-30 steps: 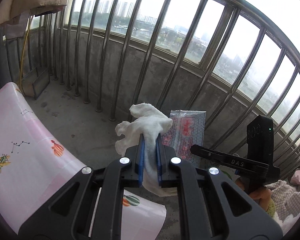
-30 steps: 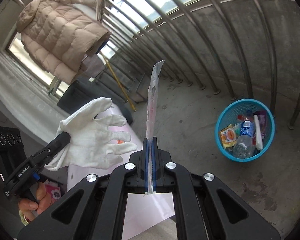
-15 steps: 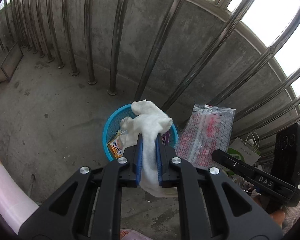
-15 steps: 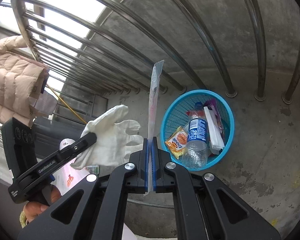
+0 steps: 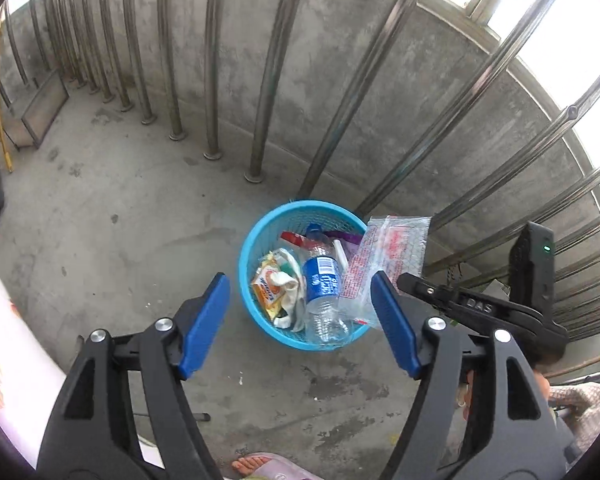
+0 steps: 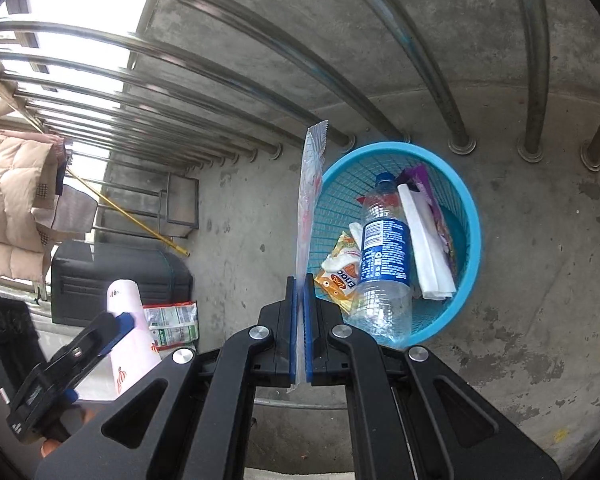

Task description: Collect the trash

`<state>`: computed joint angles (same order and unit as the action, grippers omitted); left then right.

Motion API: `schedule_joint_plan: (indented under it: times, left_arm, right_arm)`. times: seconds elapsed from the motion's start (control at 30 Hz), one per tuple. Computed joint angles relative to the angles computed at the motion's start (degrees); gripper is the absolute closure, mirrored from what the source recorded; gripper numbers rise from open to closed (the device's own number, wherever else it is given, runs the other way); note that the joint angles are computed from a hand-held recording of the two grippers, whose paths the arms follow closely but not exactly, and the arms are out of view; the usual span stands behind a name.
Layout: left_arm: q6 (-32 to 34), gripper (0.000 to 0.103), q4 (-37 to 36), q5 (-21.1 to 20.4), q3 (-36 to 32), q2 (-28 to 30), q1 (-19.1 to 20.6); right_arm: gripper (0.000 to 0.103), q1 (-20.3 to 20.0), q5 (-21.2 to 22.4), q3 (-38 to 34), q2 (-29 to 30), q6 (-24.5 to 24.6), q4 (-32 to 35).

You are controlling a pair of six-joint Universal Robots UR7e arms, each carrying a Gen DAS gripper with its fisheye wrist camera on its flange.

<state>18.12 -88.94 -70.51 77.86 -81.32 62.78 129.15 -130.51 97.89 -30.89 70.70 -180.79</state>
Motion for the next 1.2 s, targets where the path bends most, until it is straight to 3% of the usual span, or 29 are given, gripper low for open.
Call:
schedule_joint_plan:
  times: [0.13, 0.23, 0.27, 0.33, 0.4, 0.53, 0.7, 0.9, 1.0, 1.07, 1.13, 1.2]
  left_arm:
    - [3.71, 0.021, -0.30, 1.69, -2.96, -2.66, 0.09]
    - [5.64, 0.020, 0.21, 2.95, -5.36, -4.80, 0.69]
    - [5.92, 0.019, 1.05, 3.15, -6.60, -5.39, 1.12]
    - [6.06, 0.019, 1.98, 3.70, -8.29, -6.66, 2.18]
    - [5.84, 0.019, 2.87, 4.16, -10.32, -7.48, 3.17]
    - [6.26, 0.016, 1.00, 5.29, -12.03, -10.42, 5.20]
    - [6.67, 0.013, -2.59, 5.28, -12.24, -13.60, 7.29]
    - [4.98, 0.010, -6.39, 4.35, -11.90, -17.43, 7.24]
    - [3.20, 0.009, -10.02, 9.48, -9.01, -21.24, 4.33]
    - [2.12, 0.009, -12.06, 15.19, -7.15, -23.80, 1.63]
    - [1.24, 0.009, -13.84, 20.88, -5.19, -26.40, -1.23]
    - [1.90, 0.009, -16.92, 30.17, -1.35, -29.81, -5.56]
  right_arm:
    - [0.099, -4.11, 4.26, -5.75, 3.50, -3.45, 5.62]
    - [0.097, -8.03, 8.19, -9.51, 5.80, -5.00, 10.59]
    - [0.093, -9.26, 9.05, -10.70, 6.30, -4.53, 14.12]
    - [0.074, -10.39, 7.75, -13.02, 6.92, -0.90, 22.96]
    - [0.071, -10.69, 7.43, -13.35, 7.23, -0.66, 23.44]
    - [0.057, -8.73, 2.07, -11.47, 5.96, 1.11, 21.96]
    - [0.056, -5.35, -5.02, -10.03, 3.24, 4.08, 24.91]
    - [0.056, 2.78, -16.60, -13.48, 1.86, 8.12, 34.43]
    - [0.055, 8.27, -20.90, -19.43, 3.44, 5.60, 39.77]
    - [0.045, 12.04, -24.14, -25.12, 5.92, 2.36, 43.93]
    - [0.030, 15.90, -26.96, -32.16, 9.47, -3.85, 46.30]
    - [0.018, 19.11, -29.15, -39.95, 13.65, -11.09, 48.10]
